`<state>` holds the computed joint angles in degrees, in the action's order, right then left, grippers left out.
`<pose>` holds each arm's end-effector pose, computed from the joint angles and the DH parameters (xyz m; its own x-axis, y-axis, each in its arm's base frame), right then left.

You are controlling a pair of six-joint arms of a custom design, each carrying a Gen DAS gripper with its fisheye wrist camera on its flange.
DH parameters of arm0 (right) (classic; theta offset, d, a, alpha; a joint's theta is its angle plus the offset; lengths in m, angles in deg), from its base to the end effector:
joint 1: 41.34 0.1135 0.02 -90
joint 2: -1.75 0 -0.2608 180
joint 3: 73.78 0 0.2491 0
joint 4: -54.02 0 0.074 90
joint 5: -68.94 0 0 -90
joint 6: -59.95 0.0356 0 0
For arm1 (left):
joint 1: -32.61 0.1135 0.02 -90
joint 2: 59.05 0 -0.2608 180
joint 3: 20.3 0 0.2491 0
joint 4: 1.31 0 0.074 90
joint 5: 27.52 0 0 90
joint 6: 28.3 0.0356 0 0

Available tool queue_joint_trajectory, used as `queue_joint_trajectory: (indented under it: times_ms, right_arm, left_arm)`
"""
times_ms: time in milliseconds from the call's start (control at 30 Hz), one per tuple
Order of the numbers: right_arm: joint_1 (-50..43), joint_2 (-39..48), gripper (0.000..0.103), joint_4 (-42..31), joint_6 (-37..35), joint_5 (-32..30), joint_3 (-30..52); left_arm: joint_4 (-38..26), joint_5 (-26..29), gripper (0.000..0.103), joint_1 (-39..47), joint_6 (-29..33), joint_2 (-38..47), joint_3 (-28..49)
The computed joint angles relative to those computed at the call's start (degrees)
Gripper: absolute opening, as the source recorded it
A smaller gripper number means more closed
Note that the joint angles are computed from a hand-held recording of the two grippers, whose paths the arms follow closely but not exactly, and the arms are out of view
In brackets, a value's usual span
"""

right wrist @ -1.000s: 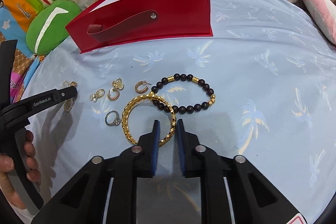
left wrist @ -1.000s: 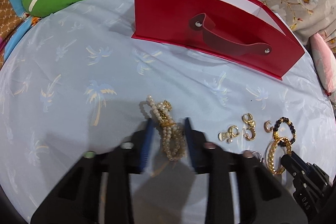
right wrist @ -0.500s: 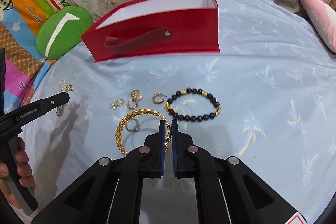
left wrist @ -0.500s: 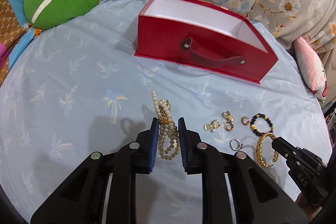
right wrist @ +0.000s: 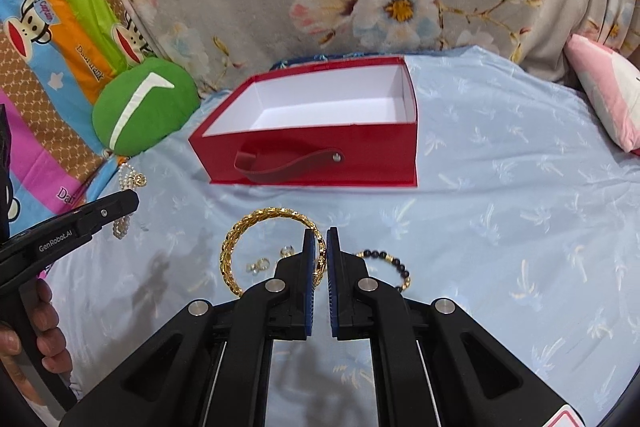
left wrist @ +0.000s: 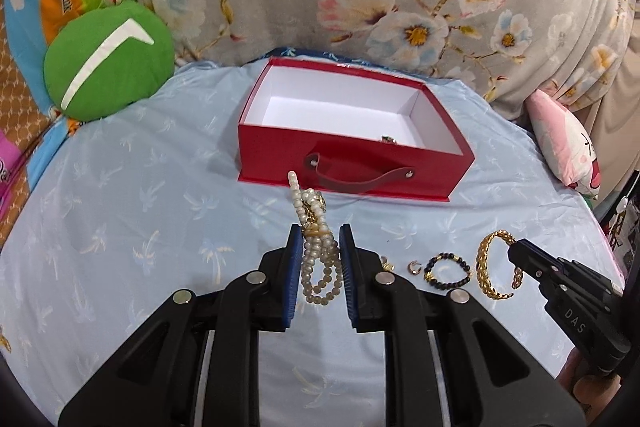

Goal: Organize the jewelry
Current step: 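Lower the pearl necklace into the red box with the left tool while the right tool releases the bangle inside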

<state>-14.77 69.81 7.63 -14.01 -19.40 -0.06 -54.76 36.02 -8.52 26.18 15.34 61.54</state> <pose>0.2272 0.1125 0.3085 -0.6790 -0.0308 -0.7335 -0.2496 0.9493 0.1912 0.2141 -0.1659 0.3208 -0.6477 -0.1249 -0.7516 -0.0253 0.9894 -0.1427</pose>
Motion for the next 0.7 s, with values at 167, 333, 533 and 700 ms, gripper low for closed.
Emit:
queue_joint_trajectory:
  times_ms: [167, 333, 533, 700]
  right_arm:
    - [-0.9, 0.9, 0.005, 1.0, -1.4, 0.7, 3.1]
    - [-2.4, 4.1, 0.005, 2.9, -3.3, 1.3, 7.2]
    - [-5.1, 10.3, 0.005, 4.6, -4.6, 0.0, 14.3]
    - [-6.6, 15.3, 0.005, 5.5, -4.7, -0.8, 20.0]
  left_arm:
    - [-0.5, -1.1, 0.018, 0.4, 2.4, 2.6, 4.6]
    - [-0.2, -2.4, 0.018, 2.1, 5.8, 6.6, 10.4]
    - [0.7, -3.1, 0.018, 4.6, 10.4, 12.3, 18.1]
    - [1.1, -3.3, 0.018, 6.6, 13.3, 16.7, 24.7]
